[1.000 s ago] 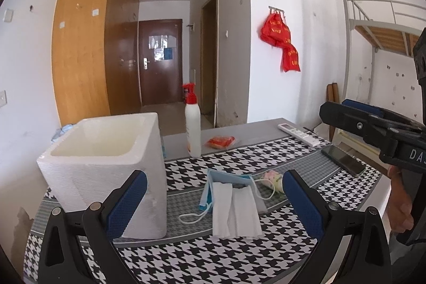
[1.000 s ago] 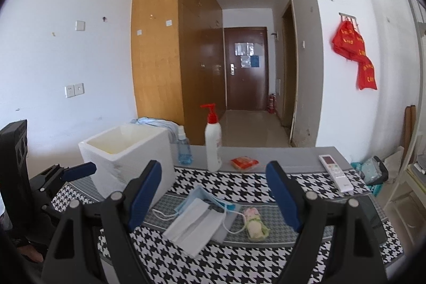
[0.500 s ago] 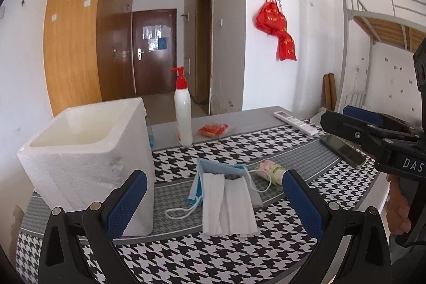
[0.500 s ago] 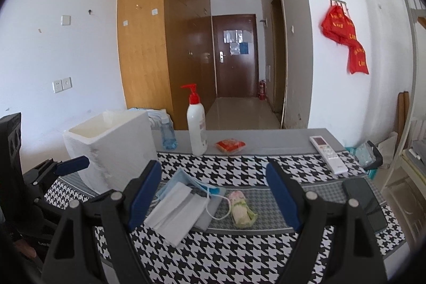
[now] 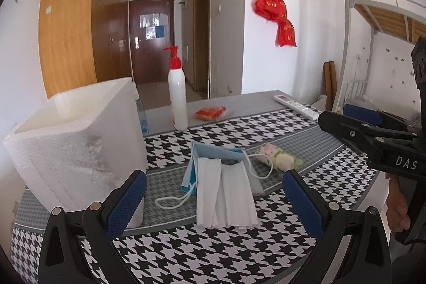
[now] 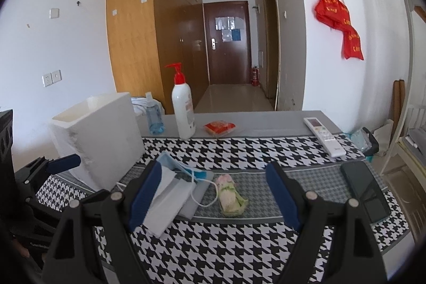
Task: Organize soft objects
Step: 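Move both tools toward the white face mask and pink-wrapped item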
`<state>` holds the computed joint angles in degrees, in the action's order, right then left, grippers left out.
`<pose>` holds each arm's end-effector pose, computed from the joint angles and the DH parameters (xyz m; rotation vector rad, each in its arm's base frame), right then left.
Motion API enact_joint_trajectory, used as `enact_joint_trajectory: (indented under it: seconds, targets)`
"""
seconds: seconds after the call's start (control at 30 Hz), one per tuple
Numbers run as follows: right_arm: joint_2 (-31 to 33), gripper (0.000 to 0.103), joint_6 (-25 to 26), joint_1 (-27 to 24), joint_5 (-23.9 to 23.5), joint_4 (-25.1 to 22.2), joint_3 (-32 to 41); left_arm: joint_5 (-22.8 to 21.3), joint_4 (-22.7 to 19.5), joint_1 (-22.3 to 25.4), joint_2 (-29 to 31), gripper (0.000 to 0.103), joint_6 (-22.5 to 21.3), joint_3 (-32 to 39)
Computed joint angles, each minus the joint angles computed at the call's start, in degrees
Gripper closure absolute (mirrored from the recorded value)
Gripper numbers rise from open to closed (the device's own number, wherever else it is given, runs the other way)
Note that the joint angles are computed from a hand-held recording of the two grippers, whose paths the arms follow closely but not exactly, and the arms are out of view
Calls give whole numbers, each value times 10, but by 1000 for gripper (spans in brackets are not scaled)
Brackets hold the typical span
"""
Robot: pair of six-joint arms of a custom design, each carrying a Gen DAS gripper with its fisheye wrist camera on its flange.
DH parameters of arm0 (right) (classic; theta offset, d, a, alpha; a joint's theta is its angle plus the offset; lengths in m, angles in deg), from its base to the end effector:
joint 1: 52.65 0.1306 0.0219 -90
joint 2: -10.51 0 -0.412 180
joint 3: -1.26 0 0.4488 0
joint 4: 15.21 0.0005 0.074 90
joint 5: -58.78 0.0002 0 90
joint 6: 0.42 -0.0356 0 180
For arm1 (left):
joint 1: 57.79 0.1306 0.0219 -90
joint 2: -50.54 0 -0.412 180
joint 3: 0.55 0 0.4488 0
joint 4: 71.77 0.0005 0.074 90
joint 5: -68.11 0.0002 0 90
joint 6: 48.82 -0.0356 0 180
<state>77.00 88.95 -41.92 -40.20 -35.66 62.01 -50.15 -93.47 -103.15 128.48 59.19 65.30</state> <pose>0.3940 0.0798 0.4152 -0.2777 2.0144 0.2839 0.3363 -0.3173 0.3807 0.2187 2.0741 -0.1370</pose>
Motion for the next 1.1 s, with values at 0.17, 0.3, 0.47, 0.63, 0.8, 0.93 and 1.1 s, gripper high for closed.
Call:
enact_joint_trajectory:
  seconds: [0.17,0.3,0.47,0.63,0.8,0.93,1.1]
  targets:
    - [11,19,1,-4,-4,-6,3,7,-9,4,9,1,6,5]
    - [19,19,1,-6,-6,-11,4,15,-15,7,16,1,10,7]
    - [27,19,-1,-10,-1,-18,5,20,-21,9,23,1,8,9]
    - [38,19,-6,-15,-1,-28,6,33,-31,14,34,1,14,13]
    - [45,19,-4,-17,2,-34,7,38,-38,16,44,1,15,17]
    - [54,19,-3,-17,2,-42,11,44,-46,19,52,1,18,22]
    - [64,19,-4,-18,1,-49,14,51,-57,23,64,1,17,28]
